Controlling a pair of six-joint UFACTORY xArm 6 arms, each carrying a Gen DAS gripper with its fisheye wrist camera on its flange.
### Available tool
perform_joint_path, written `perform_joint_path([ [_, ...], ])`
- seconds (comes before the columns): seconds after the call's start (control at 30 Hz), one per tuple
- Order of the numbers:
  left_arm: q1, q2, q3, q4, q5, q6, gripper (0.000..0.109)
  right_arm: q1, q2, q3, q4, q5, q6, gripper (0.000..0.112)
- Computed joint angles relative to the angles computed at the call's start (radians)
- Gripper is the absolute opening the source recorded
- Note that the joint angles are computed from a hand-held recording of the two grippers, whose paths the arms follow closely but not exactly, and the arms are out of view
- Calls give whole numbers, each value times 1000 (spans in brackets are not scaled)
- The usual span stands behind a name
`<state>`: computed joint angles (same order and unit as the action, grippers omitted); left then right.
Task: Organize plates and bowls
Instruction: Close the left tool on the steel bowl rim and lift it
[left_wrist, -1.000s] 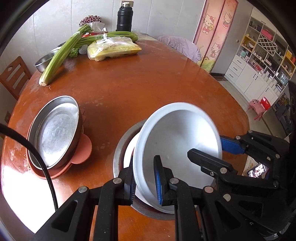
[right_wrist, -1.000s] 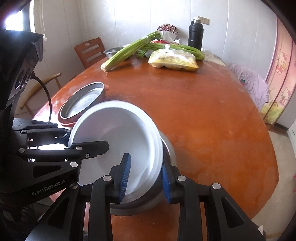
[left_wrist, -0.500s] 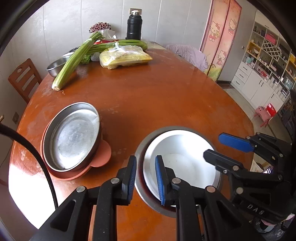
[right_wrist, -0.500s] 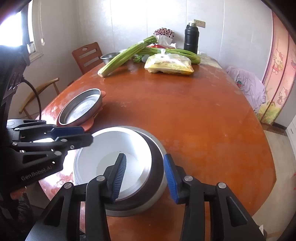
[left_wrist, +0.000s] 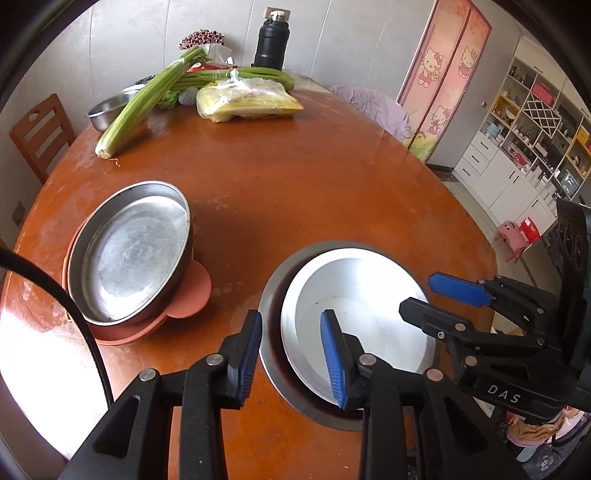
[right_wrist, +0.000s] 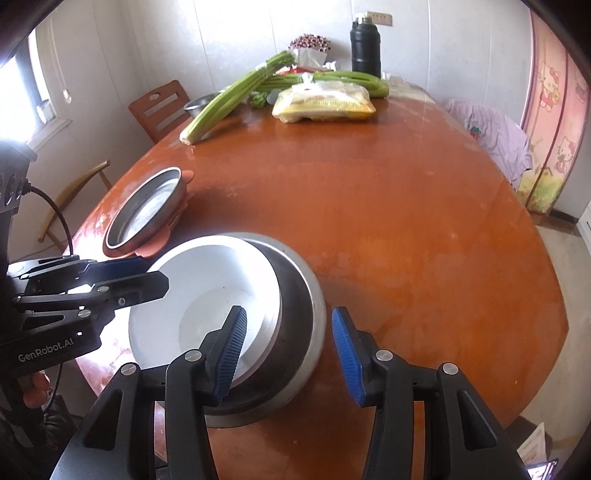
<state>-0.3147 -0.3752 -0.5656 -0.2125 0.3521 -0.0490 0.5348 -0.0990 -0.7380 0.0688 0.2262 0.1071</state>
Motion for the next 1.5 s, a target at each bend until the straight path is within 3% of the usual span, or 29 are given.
perform_joint_path([
  [0.1, 1, 23, -5, 25, -3, -33, 42, 8, 8, -2, 64, 7, -55, 53],
  [0.47, -19, 82, -16, -56, -2, 25, 44, 19, 54, -32, 252, 41, -214, 57],
  [0.63, -18, 89, -20, -70, 7, 40, 44, 24, 69, -41, 211, 35, -178, 57],
  [0.87, 10, 56, -21, -60, 9, 34, 44, 37, 73, -77, 270, 42, -223, 57],
  [1.23, 154, -31, -31, -6, 42, 30, 44, 104, 168, -276, 239, 84, -222, 57],
  [1.5, 297, -23, -64, 18, 58, 66, 44, 167, 347, -539, 247, 152, -249, 57],
])
